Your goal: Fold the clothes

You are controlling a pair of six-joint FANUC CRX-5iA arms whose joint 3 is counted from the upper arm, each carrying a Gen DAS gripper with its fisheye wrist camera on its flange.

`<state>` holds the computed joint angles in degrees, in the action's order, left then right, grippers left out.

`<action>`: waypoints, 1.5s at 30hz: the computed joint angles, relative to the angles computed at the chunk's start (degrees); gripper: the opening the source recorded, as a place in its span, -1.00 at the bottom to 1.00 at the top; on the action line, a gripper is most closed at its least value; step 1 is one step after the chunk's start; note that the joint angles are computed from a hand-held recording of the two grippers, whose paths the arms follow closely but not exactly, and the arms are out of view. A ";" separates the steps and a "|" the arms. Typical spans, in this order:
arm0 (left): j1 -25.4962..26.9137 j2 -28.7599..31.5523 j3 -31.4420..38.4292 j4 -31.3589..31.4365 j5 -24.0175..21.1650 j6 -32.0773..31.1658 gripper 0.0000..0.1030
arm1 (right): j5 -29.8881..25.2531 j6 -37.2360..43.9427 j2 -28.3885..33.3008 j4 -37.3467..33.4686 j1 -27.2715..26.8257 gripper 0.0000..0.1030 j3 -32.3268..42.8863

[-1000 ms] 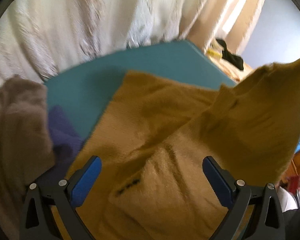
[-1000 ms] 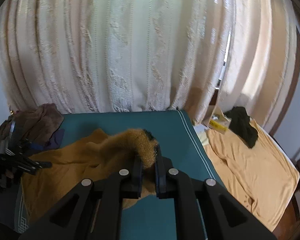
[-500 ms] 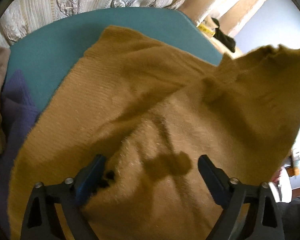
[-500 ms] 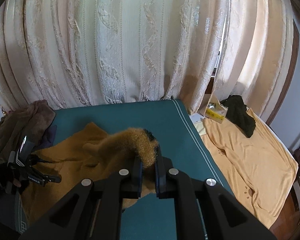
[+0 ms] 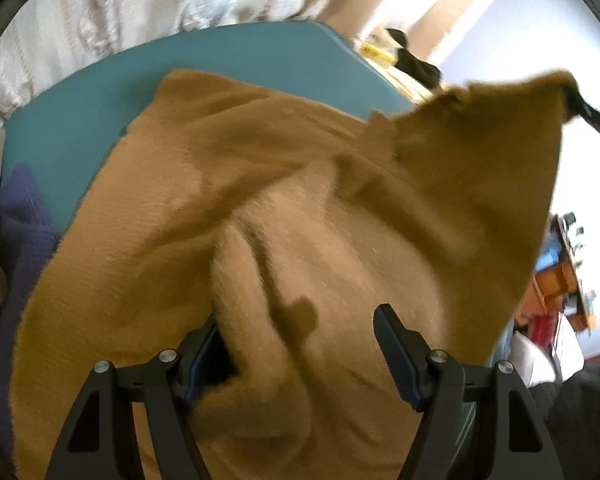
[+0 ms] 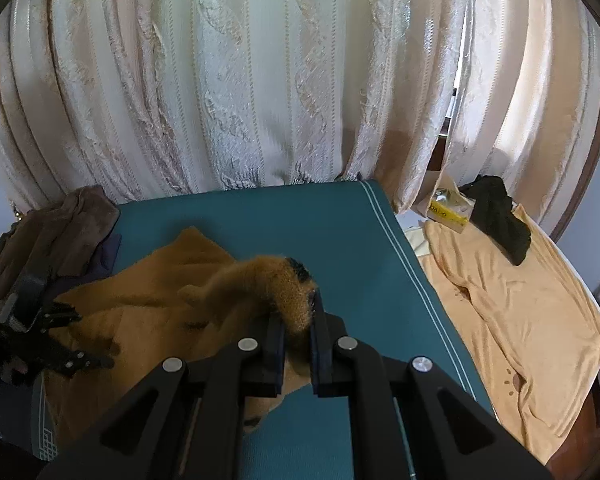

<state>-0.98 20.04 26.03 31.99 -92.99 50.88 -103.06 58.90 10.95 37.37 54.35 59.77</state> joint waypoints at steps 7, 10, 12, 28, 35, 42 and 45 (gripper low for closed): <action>-0.08 2.74 5.74 -3.01 -2.05 8.70 -0.61 | -1.64 -0.15 -1.43 -1.15 -1.07 -0.80 -2.07; 1.30 0.20 3.26 -1.78 -1.15 9.92 -0.67 | -1.65 -1.73 -2.45 -0.61 -1.64 -0.80 -4.04; 1.57 -2.03 1.96 -0.69 0.33 10.90 -0.68 | -1.35 -1.81 -2.61 0.01 -2.22 -0.80 -4.27; 8.28 -18.52 1.65 11.10 17.27 13.36 -0.97 | 11.91 6.49 -3.90 4.64 0.02 -0.79 -0.70; 3.54 -22.42 -4.28 3.39 18.43 20.74 -0.96 | 13.08 7.20 -12.94 1.59 1.69 -0.79 -15.04; -0.10 -18.07 -0.47 -7.56 12.71 26.39 -0.63 | 7.53 -0.56 -20.88 -5.50 -3.51 -0.80 -26.87; -1.01 -15.37 -0.14 -7.99 13.64 23.48 0.50 | 6.91 -2.86 -22.34 -6.77 -4.53 -0.80 -29.66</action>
